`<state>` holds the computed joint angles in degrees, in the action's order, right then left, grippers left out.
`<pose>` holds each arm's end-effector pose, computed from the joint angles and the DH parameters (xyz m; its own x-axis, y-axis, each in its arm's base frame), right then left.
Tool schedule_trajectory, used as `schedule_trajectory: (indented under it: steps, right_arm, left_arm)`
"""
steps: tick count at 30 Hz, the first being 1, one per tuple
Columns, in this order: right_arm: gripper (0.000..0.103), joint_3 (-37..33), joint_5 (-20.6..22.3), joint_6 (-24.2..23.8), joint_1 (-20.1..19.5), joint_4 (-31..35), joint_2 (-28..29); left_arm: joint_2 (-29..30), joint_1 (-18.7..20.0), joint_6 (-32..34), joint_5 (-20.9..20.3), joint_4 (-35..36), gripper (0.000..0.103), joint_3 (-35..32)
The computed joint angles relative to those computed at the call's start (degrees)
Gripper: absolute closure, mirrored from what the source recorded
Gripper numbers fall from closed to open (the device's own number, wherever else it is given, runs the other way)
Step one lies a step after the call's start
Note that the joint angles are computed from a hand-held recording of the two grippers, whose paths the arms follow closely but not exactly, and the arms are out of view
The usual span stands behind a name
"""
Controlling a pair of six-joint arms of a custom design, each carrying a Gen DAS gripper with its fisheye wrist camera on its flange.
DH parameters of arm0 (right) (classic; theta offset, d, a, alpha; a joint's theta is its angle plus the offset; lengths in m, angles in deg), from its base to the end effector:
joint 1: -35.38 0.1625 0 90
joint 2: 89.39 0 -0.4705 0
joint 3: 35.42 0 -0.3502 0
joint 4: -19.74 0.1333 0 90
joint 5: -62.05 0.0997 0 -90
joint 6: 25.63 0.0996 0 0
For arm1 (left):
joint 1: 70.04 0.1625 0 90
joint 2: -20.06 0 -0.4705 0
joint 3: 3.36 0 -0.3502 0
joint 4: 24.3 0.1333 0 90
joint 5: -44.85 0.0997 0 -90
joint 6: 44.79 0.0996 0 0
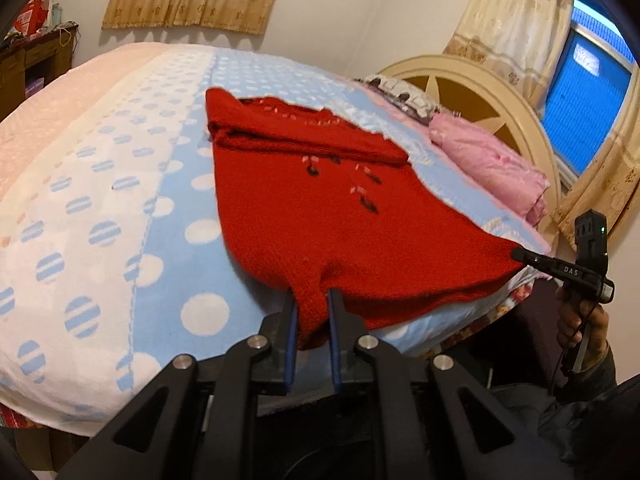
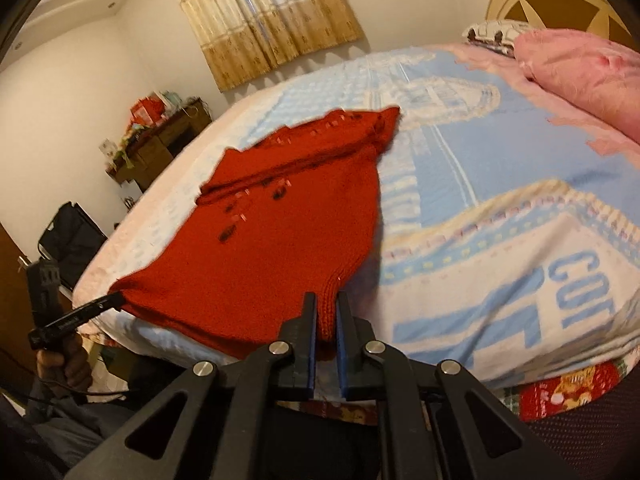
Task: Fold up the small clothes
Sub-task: 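Lift the hem with both grippers, fold it onto the collar, release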
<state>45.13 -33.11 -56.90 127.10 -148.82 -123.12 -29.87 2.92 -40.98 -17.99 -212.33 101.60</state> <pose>0.1473 -0.7638 0.1365 -0.8388 -0.4264 0.3384 -0.5393 0.7356 -0.4099 -0.0157 -0.6614 0.2388 -0.9256 0.0096 -0.3784 0.2764 0.7002 -0.6583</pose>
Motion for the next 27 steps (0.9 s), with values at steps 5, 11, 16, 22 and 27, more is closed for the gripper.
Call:
schedule_trajectory:
  steps: [5, 11, 16, 22, 27]
  right_arm:
    - [0.096, -3.5, 1.5, 0.5, 1.0, -0.1, 0.9]
    - [0.096, -10.8, 1.9, 1.1, 2.6, 1.0, 3.8]
    - [0.096, -19.6, 2.5, 1.7, 3.8, 4.8, 7.4]
    - [0.096, -30.1, 2.1, 1.8, 4.9, 10.1, 12.0]
    - [0.096, -44.0, 1.8, 1.6, 5.7, 17.9, 17.7]
  left_arm:
    - [-0.8, 0.7, -0.4, -3.4, 0.1, 0.09, -2.2]
    - [0.1, 0.8, 0.5, -5.5, 1.9, 0.09, -8.1]
    - [1.6, 1.1, 1.6, -4.7, 5.4, 0.09, -14.4]
    - [3.3, 1.6, 2.8, -4.5, 9.8, 0.09, -21.1]
    - [5.6, 2.1, 3.1, -4.3, 13.0, 0.09, -27.8]
